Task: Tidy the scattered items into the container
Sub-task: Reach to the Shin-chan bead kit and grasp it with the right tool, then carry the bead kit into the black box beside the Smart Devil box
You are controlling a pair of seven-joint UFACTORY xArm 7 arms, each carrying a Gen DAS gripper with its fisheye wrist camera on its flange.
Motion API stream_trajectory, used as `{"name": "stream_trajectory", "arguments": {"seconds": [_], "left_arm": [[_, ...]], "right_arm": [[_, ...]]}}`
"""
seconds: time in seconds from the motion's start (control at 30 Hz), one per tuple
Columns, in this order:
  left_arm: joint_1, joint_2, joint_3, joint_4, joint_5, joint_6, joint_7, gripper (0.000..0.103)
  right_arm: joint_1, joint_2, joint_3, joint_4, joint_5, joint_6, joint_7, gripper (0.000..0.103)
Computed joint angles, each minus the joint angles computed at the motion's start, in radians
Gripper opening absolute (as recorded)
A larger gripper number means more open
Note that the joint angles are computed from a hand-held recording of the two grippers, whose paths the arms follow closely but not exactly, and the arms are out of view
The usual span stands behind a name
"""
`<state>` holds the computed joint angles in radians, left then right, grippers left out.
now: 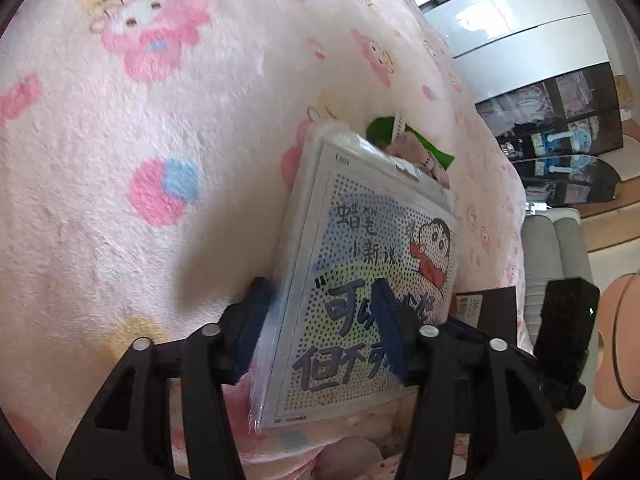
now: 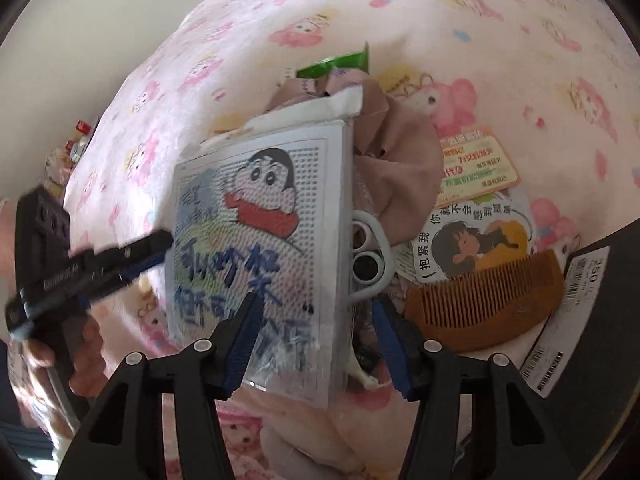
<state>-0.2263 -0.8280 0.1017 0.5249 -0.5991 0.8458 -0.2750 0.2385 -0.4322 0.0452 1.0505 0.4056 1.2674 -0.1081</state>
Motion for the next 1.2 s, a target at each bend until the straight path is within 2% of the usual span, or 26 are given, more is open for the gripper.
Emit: {"name": "stream_trajectory", "arguments": {"seconds": [0.07,0.13,0.2,0.3,0.4,0.53,0.73,0.8,0.93,1.03,1.2], "left_arm": [[-0.01,0.003,0.002,-0.024,-0.017,0.008,-0.006,0.055],[0.007,-0.016,-0.034,-0.026,0.017,0.013,-0.033,0.05],[-0.001,-0.048,-0.04,-0.014,0.024,0.016,-0.042,0.046],[-0.027,-0.08,-0.048,0.045,0.03,0.01,-0.044,0.048],[-0.052,-0.087,-0.082,0.124,0.055,-0.002,-0.053,0.047],[-0.106,-0.051,-0.119,0.21,0.064,-0.022,-0.069,0.046],[-0.227,0.121,-0.185,0.373,0.033,-0.089,-0.062,0.045],[-0.26,0.182,-0.226,0.431,0.033,-0.094,-0.078,0.045],[-0.304,0.338,-0.31,0.551,0.062,-0.091,-0.124,0.045],[-0.335,0.458,-0.345,0.642,0.075,-0.073,-0.154,0.045],[-0.351,0.588,-0.41,0.748,0.189,-0.02,-0.242,0.045]], "right_arm": [[0.006,0.029,-0.018,0.002,0.045,0.028,-0.003,0.053],[0.004,0.011,-0.008,-0.011,0.039,0.019,-0.014,0.039],[-0.001,-0.039,-0.01,-0.02,0.038,-0.007,-0.016,0.038],[-0.01,-0.109,-0.045,0.004,0.071,-0.009,0.0,0.037],[-0.023,-0.172,-0.091,0.04,0.099,0.006,0.016,0.037],[-0.048,-0.272,-0.1,0.06,0.063,0.001,0.033,0.037],[-0.097,-0.388,-0.205,0.074,0.008,0.068,0.049,0.037],[-0.13,-0.425,-0.248,0.074,-0.027,0.106,0.048,0.037],[-0.196,-0.476,-0.327,0.07,-0.104,0.174,0.024,0.037],[-0.248,-0.489,-0.392,0.058,-0.154,0.232,0.001,0.037],[-0.32,-0.487,-0.462,0.029,-0.197,0.271,-0.055,0.037]]}}
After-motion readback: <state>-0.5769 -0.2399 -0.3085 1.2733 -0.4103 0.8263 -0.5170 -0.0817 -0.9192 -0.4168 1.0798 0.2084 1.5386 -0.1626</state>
